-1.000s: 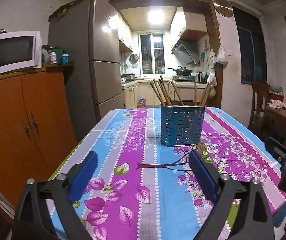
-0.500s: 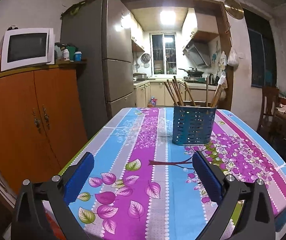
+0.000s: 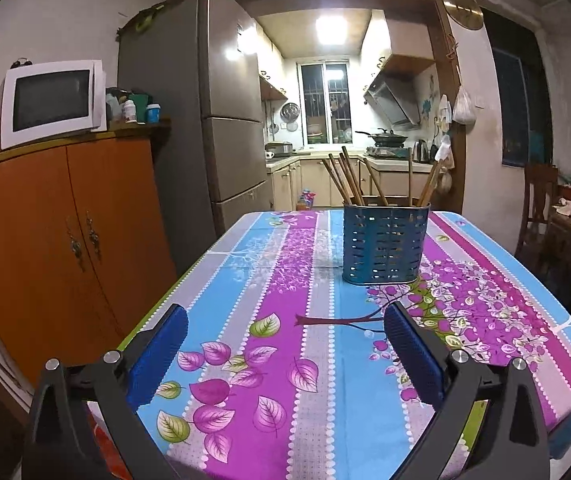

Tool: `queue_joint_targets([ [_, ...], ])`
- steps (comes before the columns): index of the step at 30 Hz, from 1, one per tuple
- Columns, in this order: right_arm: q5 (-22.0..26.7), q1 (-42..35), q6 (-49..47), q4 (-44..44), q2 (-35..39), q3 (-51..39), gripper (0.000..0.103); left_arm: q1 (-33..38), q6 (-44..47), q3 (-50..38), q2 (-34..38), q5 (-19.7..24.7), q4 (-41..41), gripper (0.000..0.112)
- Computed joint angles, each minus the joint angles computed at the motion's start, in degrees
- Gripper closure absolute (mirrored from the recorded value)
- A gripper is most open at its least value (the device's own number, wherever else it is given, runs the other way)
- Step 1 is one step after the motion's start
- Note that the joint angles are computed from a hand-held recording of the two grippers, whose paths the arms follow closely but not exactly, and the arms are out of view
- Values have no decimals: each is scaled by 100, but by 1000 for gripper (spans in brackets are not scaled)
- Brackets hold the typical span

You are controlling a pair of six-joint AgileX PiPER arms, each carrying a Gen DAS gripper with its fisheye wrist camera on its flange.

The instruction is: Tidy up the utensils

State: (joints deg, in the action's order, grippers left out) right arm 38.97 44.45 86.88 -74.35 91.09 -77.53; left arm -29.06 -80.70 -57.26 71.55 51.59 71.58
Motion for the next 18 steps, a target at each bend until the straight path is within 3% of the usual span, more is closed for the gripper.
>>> queue_joint_targets([
  [8, 167, 120, 150, -351, 25, 105, 6, -180, -59, 60, 4, 241, 254, 14],
  [18, 380, 328, 276, -703, 15, 167, 6, -69, 145, 31, -77, 3, -48, 14],
])
